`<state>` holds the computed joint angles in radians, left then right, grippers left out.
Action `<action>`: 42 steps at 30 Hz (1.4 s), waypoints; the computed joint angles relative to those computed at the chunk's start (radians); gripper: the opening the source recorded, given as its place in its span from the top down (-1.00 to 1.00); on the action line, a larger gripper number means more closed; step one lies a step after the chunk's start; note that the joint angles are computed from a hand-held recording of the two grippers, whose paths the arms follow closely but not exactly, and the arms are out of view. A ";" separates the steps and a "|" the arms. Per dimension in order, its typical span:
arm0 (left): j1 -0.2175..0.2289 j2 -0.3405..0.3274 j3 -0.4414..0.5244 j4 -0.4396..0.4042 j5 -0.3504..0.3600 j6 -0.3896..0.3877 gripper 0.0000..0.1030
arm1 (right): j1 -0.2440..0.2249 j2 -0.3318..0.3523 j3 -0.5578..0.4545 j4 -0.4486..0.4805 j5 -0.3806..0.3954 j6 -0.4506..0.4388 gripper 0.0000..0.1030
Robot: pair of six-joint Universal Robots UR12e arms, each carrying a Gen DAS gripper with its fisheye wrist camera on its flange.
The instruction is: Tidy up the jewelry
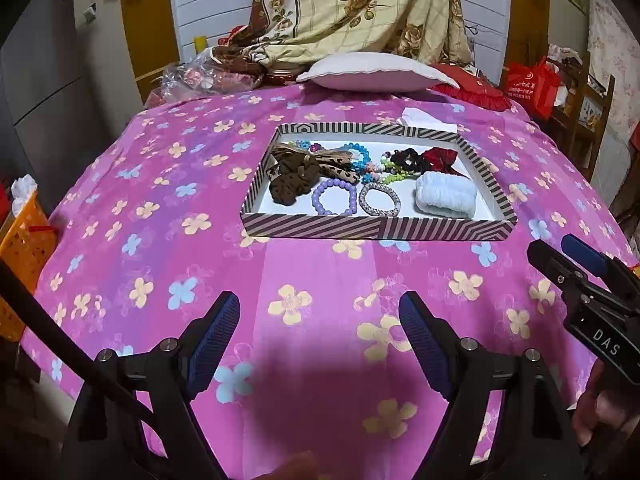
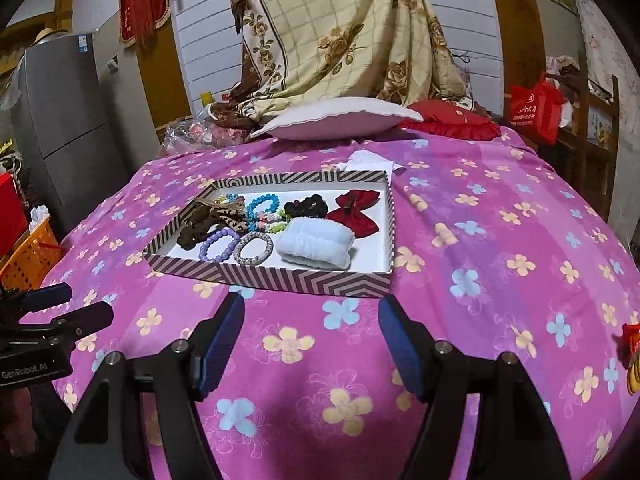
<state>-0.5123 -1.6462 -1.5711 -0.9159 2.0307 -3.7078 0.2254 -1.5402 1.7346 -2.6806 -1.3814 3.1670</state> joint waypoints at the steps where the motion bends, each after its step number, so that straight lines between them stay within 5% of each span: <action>1: -0.001 -0.001 0.001 0.001 0.000 0.003 -0.59 | 0.001 0.000 0.000 -0.001 0.001 -0.003 -0.41; 42: -0.013 -0.011 0.013 0.009 -0.011 0.026 -0.59 | 0.004 -0.004 0.003 -0.013 -0.015 -0.010 -0.41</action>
<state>-0.5251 -1.6572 -1.5585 -0.9066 2.0202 -3.6821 0.2298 -1.5443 1.7378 -2.6933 -1.3962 3.1566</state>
